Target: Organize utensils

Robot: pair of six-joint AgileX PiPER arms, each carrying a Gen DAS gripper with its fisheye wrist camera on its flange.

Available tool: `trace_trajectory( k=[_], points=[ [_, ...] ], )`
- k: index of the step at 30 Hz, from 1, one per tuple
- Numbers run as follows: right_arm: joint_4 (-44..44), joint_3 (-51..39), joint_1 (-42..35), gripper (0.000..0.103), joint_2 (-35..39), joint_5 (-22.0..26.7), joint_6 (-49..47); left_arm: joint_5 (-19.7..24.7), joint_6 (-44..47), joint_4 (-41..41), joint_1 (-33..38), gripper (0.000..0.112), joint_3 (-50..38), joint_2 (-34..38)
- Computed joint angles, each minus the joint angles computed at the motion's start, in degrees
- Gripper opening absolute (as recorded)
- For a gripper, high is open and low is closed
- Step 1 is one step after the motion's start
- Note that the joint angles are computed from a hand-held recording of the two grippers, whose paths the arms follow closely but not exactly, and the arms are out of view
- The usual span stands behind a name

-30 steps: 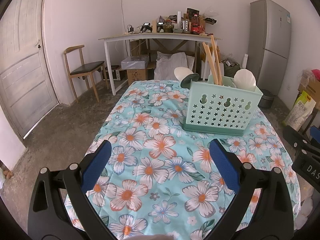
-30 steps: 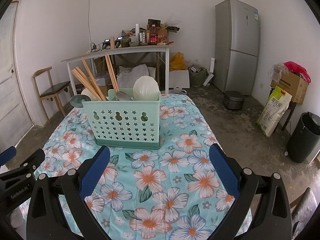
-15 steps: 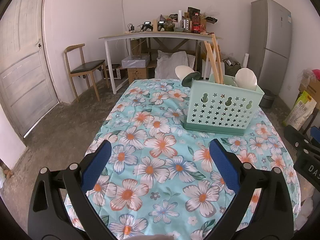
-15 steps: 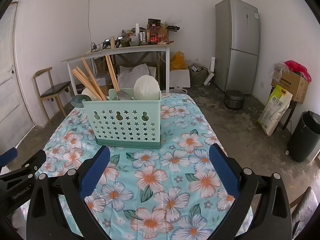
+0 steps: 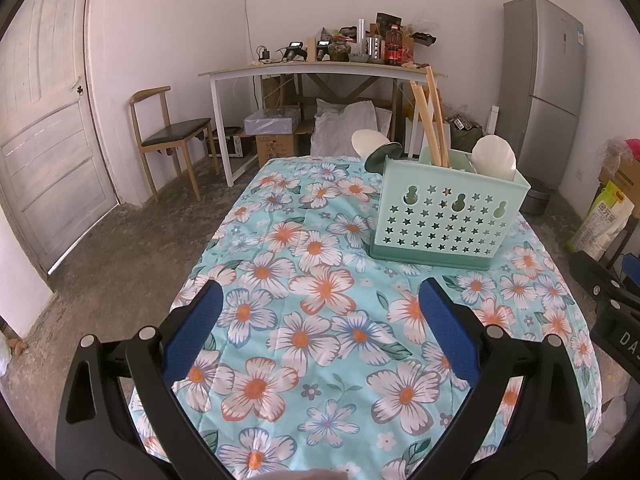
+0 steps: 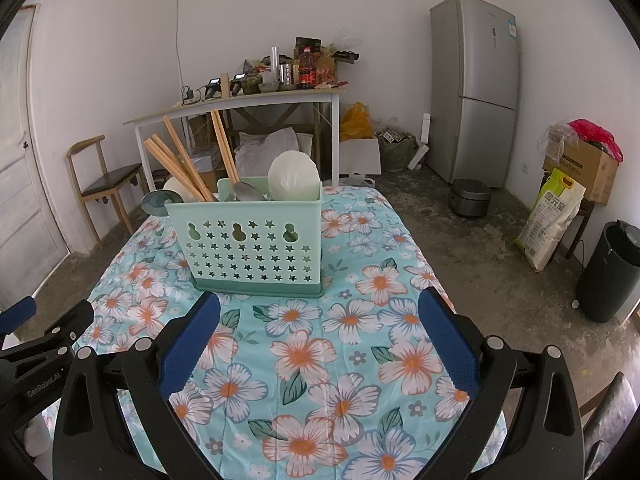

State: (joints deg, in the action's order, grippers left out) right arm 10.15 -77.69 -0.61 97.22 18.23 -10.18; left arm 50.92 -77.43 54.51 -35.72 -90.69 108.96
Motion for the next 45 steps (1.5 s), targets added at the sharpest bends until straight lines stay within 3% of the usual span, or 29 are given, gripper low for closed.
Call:
trace_trajectory(
  k=[25,45],
  points=[
    [-1.02,-0.07,0.55,0.096,-0.05,0.51,1.7,-0.56,-0.2,-0.11,0.37,0.095,1.33,-0.76],
    [6.4,-2.44,-0.7,0.096,2.46,1.32,-4.85,0.82,0.8,-0.75,0.61,0.095,0.51,-0.07]
  ],
)
